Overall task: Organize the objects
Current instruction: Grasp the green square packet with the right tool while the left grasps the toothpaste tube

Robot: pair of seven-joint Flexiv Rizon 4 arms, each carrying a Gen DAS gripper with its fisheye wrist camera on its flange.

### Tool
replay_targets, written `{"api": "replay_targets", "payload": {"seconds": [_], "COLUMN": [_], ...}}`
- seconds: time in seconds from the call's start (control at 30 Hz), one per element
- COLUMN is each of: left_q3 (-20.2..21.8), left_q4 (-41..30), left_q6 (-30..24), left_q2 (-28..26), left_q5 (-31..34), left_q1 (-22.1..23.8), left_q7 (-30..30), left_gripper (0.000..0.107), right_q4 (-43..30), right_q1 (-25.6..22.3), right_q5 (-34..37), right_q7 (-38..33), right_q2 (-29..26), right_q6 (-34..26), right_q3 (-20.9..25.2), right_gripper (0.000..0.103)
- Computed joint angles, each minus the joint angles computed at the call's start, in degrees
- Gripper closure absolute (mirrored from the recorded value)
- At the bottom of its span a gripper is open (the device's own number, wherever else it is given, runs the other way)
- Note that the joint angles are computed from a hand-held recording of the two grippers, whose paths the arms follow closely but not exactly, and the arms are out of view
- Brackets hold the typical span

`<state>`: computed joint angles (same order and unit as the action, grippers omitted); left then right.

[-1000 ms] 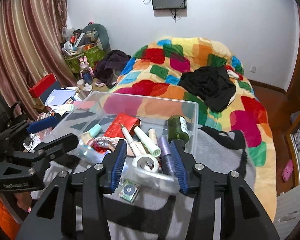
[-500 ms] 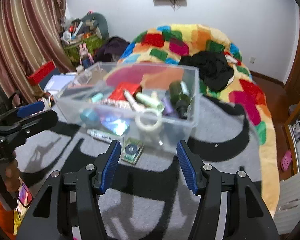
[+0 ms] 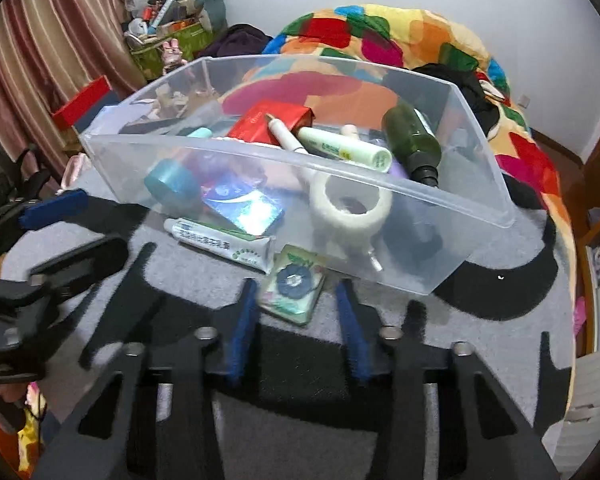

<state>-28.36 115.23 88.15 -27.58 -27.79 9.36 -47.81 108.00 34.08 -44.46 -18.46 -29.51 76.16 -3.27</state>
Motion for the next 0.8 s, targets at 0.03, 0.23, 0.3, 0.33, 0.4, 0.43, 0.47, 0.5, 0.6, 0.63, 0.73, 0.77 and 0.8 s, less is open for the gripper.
{"api": "replay_targets", "payload": {"seconds": [0.03, 0.23, 0.3, 0.33, 0.4, 0.43, 0.47, 0.5, 0.6, 0.63, 0.73, 0.77, 0.8], "left_q3": [1.6, 10.7, 13.0, 14.0, 14.1, 14.2, 14.5, 14.5, 12.9, 12.3, 10.4, 10.1, 10.2], "left_q4": [-0.9, -6.9, -8.5, -9.2, -10.1, -10.5, -11.2, -11.9, -12.2, -12.0, -10.8, -10.4, -9.9], "left_q6": [-1.0, -8.1, -9.2, -9.7, -11.6, -12.8, -14.5, -16.7, -18.4, -18.8, -18.9, -18.9, -18.7], "left_q2": [-0.3, -2.0, -2.7, -3.0, -3.5, -3.8, -4.1, -4.4, -4.6, -4.6, -4.1, -3.8, -3.4], "left_q5": [0.6, 3.4, 4.8, 5.4, 5.5, 5.3, 5.1, 4.5, 1.6, 0.7, -2.5, -3.3, -3.8], "left_q1": [-1.4, -9.5, -11.9, -12.8, -12.9, -13.0, -13.0, -12.8, -11.5, -11.1, -10.1, -10.1, -10.2], "left_q7": [-0.6, -3.2, -3.7, -3.9, -3.4, -3.4, -3.5, -3.4, -1.2, 0.0, 4.2, 5.3, 6.2], "left_gripper": [0.023, 0.023, 0.023, 0.023, 0.025, 0.025, 0.025, 0.025, 0.029, 0.03, 0.042, 0.046, 0.047], "right_q4": [0.5, 3.4, 3.3, 3.3, 3.1, 3.0, 2.9, 2.8, 2.6, 2.6, 2.8, 2.8, 2.9], "right_q1": [-0.2, 0.8, 0.5, 0.3, 0.4, 0.5, 0.3, 0.1, -0.2, 0.0, 0.0, 0.4, 0.6], "right_q5": [0.0, -2.3, -2.0, -1.8, -1.6, -1.6, -1.4, -1.1, -0.1, 0.0, 1.2, 1.2, 1.4], "right_q7": [0.1, 2.7, 2.1, 1.7, 0.5, -0.2, -0.9, -1.6, -3.9, -4.2, -5.9, -6.2, -6.6], "right_q2": [0.2, 1.3, 1.1, 1.1, 0.9, 0.9, 0.8, 0.8, 0.6, 0.6, 0.5, 0.6, 0.6], "right_q6": [1.2, 5.6, 6.1, 6.5, 6.6, 5.9, 5.9, 6.0, 6.5, 6.6, 7.3, 7.1, 7.2], "right_q3": [0.0, -3.1, -2.8, -2.7, -2.7, -2.7, -2.5, -2.2, -1.5, -1.7, -1.4, -1.8, -1.8], "right_gripper": [0.076, 0.078, 0.078, 0.078, 0.078, 0.078, 0.078, 0.078, 0.078, 0.078, 0.078, 0.078, 0.078]}}
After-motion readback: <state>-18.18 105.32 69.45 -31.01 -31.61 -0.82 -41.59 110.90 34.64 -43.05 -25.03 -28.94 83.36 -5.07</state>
